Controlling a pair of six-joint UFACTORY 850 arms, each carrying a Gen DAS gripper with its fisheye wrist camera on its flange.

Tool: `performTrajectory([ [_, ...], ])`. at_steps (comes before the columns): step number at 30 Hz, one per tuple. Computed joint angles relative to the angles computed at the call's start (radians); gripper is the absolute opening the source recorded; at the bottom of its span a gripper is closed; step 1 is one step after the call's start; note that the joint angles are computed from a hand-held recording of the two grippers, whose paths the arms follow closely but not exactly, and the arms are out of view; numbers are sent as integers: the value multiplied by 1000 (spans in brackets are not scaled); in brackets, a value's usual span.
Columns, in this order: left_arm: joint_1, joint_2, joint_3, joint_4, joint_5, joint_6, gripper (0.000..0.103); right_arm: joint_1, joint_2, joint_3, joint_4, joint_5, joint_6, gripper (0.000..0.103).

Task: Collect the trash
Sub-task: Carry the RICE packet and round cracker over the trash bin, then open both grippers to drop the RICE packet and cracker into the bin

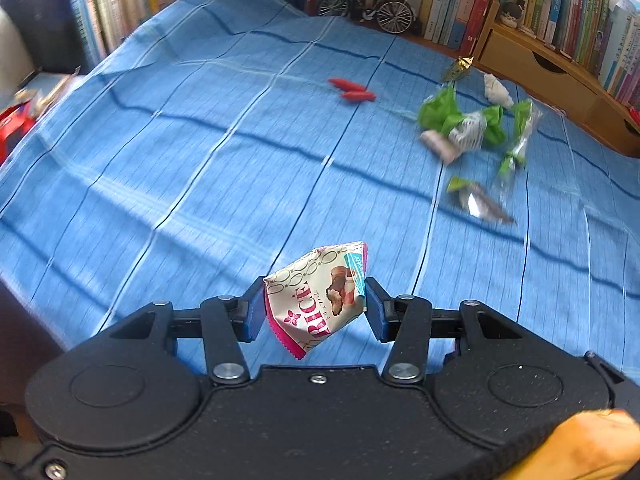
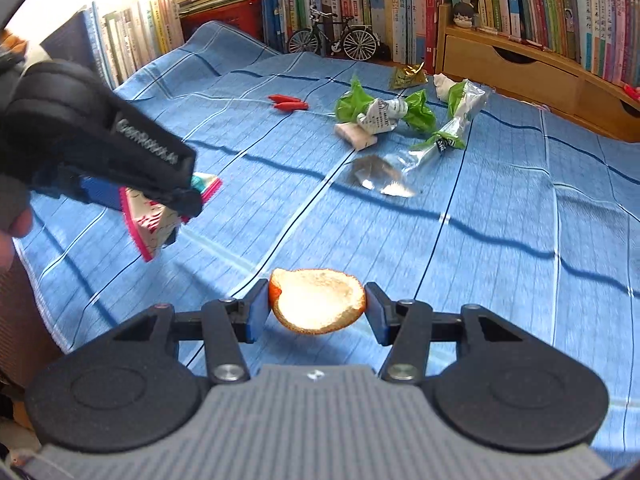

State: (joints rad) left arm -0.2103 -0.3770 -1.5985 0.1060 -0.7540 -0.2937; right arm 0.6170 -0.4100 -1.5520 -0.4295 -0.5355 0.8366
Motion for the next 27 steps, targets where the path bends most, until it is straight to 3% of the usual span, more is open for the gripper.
performTrajectory([
  [13, 104, 382, 424, -78, 63, 115, 48, 175, 133, 120, -162, -95, 230, 55],
  [27, 278, 677, 724, -184, 4, 305, 49, 350, 136, 126, -226, -168, 360, 56],
])
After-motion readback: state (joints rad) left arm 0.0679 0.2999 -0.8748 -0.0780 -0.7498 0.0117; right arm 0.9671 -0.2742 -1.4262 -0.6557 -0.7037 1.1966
